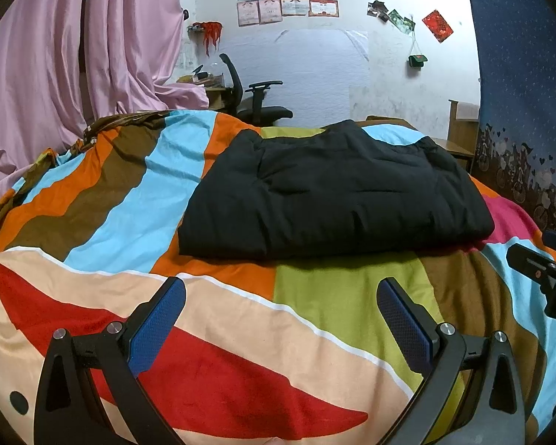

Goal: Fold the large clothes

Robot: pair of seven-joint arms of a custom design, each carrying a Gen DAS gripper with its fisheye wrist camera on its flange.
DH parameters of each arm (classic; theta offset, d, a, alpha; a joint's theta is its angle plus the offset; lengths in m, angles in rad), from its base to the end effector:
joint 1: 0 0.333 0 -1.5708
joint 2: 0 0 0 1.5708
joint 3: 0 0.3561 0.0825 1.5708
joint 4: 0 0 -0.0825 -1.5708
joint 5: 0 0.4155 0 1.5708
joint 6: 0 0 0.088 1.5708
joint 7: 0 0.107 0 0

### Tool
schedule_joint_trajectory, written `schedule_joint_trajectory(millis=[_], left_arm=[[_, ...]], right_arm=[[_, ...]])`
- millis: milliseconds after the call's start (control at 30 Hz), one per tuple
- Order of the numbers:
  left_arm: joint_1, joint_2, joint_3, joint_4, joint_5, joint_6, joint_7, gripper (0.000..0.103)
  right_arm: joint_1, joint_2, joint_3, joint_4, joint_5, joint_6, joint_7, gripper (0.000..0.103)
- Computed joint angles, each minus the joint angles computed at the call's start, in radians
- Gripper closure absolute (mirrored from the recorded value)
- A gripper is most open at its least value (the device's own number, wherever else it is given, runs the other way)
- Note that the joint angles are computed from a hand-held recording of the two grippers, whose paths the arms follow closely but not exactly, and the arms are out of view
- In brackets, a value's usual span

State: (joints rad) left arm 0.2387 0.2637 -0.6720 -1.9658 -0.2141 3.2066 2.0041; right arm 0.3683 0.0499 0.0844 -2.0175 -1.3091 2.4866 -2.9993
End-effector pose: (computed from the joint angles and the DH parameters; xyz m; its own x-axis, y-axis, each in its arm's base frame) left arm 0.6411 -0.2293 0.5098 -0.4939 -0.8689 -0.0329 -0.4290 0.2764 -0.8600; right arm 0.5623 0.2776 0.4943 -0.3070 -0.9516 -0.0149 -0.4899 0.1714 -0.8548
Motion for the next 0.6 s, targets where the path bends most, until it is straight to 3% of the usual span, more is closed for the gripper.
schedule_joint_trajectory(millis=[600], left_arm=[[0.011, 0.001, -0.008, -0.003, 0.018, 0.003, -0.013, 0.001]], right_arm=[[0.001, 0.000, 0.000, 0.000, 0.003, 0.002, -0.002, 0.000]])
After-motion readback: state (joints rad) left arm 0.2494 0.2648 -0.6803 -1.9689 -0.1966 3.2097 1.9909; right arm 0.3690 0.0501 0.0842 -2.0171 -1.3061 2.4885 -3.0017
